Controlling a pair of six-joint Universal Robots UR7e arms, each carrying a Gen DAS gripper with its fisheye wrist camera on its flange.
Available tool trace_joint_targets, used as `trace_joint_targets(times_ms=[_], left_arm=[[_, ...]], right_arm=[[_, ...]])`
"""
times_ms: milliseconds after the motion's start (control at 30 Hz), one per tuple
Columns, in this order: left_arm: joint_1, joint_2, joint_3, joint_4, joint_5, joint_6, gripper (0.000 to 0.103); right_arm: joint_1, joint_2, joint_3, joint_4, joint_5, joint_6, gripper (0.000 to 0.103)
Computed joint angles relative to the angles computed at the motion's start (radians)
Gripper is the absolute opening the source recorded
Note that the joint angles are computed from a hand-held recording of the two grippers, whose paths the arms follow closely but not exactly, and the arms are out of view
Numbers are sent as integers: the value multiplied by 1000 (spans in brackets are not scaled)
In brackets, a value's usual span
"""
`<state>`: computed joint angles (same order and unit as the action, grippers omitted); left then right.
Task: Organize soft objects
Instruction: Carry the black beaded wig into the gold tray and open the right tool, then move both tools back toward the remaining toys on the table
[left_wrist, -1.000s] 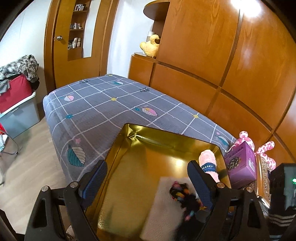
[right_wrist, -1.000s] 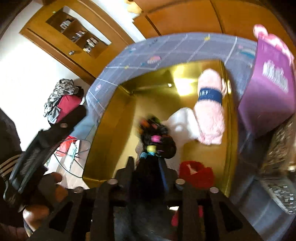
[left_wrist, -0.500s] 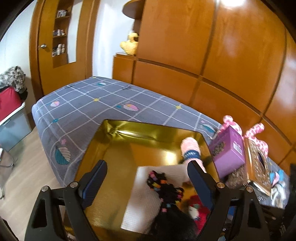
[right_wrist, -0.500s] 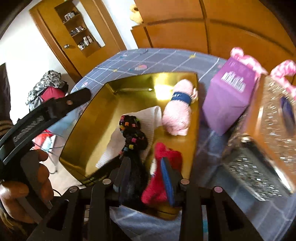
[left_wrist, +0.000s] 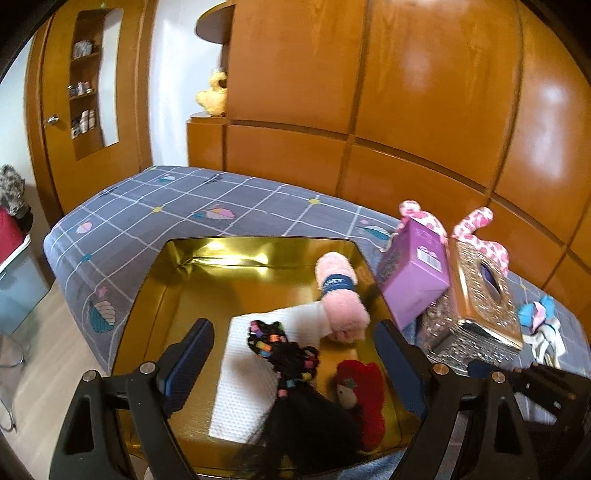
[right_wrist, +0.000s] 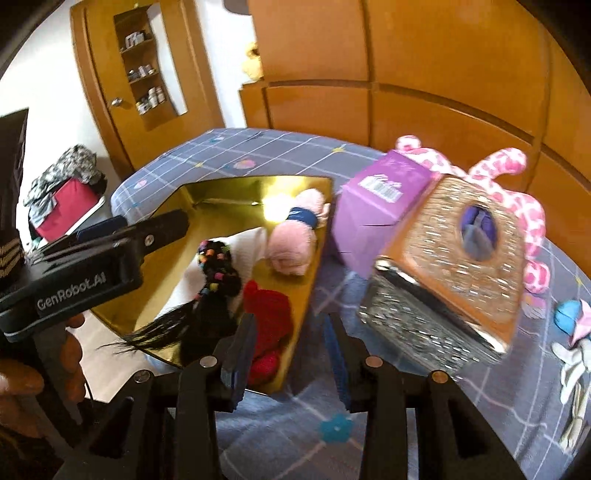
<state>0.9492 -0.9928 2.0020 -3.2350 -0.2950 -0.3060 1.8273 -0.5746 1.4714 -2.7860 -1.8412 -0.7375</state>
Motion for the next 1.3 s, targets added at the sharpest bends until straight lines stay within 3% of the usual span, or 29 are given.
trace_joint_targets(times_ms=[433,800,1100,1300], left_arm=[[-31,49,-36,-11,-73,118,89],[-62,118,-103,1,-157,253,89],[-79,175,-175,40,-273,369,89],[-83,224,-234,89,-319,421,89]], right_arm=[[-74,-81,17,-144,-47,109,37],[-151,-144,-1,-248,-173,178,37],[-215,-181,-39,-382,-270,194,37],[-276,-196,-73,-485,-306,295,38]])
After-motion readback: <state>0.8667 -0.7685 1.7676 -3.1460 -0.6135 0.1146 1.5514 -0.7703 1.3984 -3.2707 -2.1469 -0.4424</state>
